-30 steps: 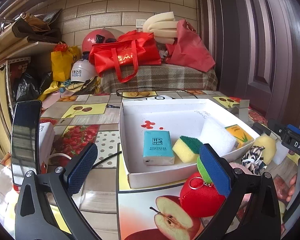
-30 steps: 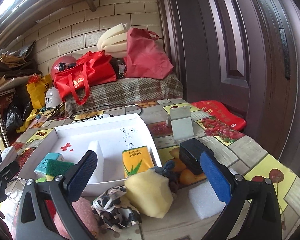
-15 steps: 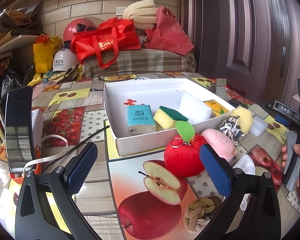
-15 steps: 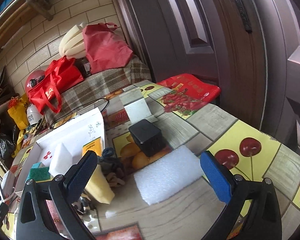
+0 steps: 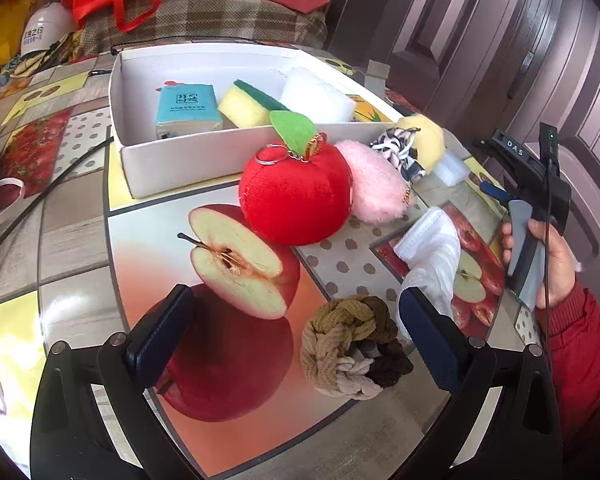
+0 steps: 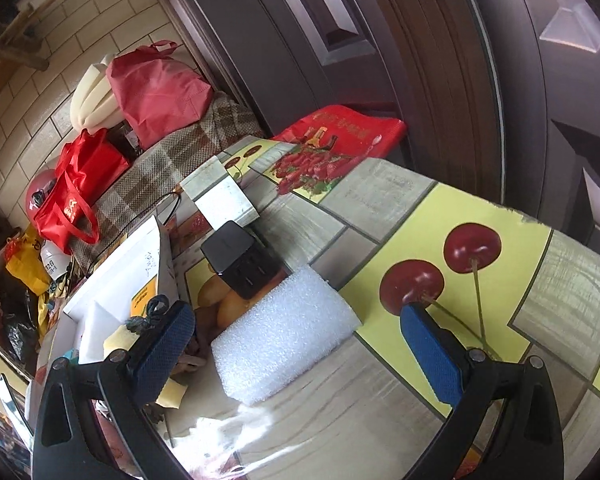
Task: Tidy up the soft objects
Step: 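Grasp the braided rope toy with the left tool while the right tool grasps a white foam block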
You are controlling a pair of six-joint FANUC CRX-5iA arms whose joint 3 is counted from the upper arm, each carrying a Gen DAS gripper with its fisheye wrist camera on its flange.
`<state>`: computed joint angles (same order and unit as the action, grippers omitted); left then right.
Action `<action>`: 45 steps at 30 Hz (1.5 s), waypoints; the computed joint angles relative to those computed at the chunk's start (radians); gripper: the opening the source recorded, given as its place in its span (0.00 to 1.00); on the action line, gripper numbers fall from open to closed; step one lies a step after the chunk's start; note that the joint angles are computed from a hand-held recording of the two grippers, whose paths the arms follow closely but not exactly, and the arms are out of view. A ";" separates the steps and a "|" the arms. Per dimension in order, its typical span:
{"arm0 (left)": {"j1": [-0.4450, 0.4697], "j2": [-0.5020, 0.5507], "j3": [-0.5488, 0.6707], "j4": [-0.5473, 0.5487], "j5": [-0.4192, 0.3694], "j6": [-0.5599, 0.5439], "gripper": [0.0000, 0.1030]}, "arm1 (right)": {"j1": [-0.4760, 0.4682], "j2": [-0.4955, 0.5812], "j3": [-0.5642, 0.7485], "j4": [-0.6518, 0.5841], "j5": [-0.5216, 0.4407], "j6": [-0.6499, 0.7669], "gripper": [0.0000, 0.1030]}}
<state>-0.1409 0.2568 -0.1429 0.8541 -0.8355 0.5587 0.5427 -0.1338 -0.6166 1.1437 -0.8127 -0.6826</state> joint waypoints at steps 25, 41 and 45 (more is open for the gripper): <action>-0.020 -0.074 -0.061 -0.046 -0.009 -0.197 0.99 | 0.040 0.141 0.259 -0.372 -0.129 0.872 1.00; -0.049 -0.080 -0.046 -0.157 0.054 -0.141 0.39 | 0.037 0.163 0.279 -0.364 -0.162 0.871 0.89; -0.041 -0.100 -0.075 -0.138 0.121 -0.102 0.39 | 0.042 0.108 0.199 -0.253 -0.151 0.695 0.89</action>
